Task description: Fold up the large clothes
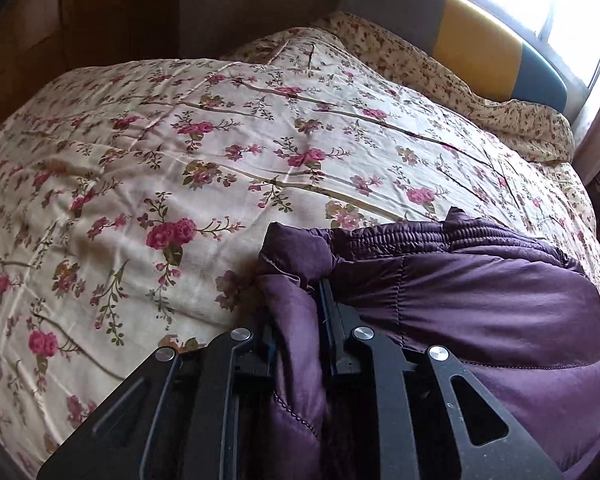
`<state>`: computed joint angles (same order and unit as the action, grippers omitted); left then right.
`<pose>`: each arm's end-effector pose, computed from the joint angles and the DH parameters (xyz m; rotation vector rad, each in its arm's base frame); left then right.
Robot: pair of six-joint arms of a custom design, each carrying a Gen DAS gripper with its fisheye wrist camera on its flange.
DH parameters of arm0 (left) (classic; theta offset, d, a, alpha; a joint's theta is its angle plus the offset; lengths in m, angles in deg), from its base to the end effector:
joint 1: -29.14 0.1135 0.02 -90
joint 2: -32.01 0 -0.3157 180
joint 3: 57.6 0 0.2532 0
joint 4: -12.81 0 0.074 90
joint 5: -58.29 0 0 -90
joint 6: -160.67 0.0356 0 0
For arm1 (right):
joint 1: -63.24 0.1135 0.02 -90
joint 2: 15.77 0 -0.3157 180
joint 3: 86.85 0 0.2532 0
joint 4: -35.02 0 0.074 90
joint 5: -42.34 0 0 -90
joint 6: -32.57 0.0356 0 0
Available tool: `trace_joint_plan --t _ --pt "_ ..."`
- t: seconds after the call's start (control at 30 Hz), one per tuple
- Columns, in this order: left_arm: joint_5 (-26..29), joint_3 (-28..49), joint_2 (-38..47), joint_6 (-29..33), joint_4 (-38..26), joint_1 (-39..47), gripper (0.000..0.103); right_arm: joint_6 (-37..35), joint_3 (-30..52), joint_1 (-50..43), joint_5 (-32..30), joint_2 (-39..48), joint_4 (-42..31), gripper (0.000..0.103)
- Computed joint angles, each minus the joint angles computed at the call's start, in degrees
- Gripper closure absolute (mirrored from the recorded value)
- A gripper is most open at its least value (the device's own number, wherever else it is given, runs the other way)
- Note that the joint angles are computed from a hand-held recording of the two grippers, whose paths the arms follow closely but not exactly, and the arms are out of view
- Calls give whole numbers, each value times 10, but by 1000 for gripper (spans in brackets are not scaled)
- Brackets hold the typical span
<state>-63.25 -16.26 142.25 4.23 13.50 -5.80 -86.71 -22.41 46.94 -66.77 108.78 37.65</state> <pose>0.2231 -0.1331 0.0766 -0.8035 2.3519 0.0744 0.3710 -0.0963 0.0632 -0.4034 2.4629 0.1052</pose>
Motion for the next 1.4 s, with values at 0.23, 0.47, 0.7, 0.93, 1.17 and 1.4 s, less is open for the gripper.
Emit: trace_joint_plan --t 0.23,0.47,0.7,0.93,1.17,1.4 --pt "-23 9 17 -15 -3 -10 85 0 -6 8 17 11 26 95" --pt "-11 -1 -8 -21 -9 -6 70 8 -6 7 37 -2 16 82" --pt "-82 -22 -126 -84 -85 -83 30 19 -46 -11 20 -82 18 50" --pt "-126 38 -120 -87 -122 -161 30 27 -170 35 -83 -231 9 50" --pt "-96 44 -61 -61 -69 -149 30 41 -254 130 -56 -215 117 49" --pt "-69 9 -6 -35 43 -132 28 53 -245 141 -37 -122 182 47"
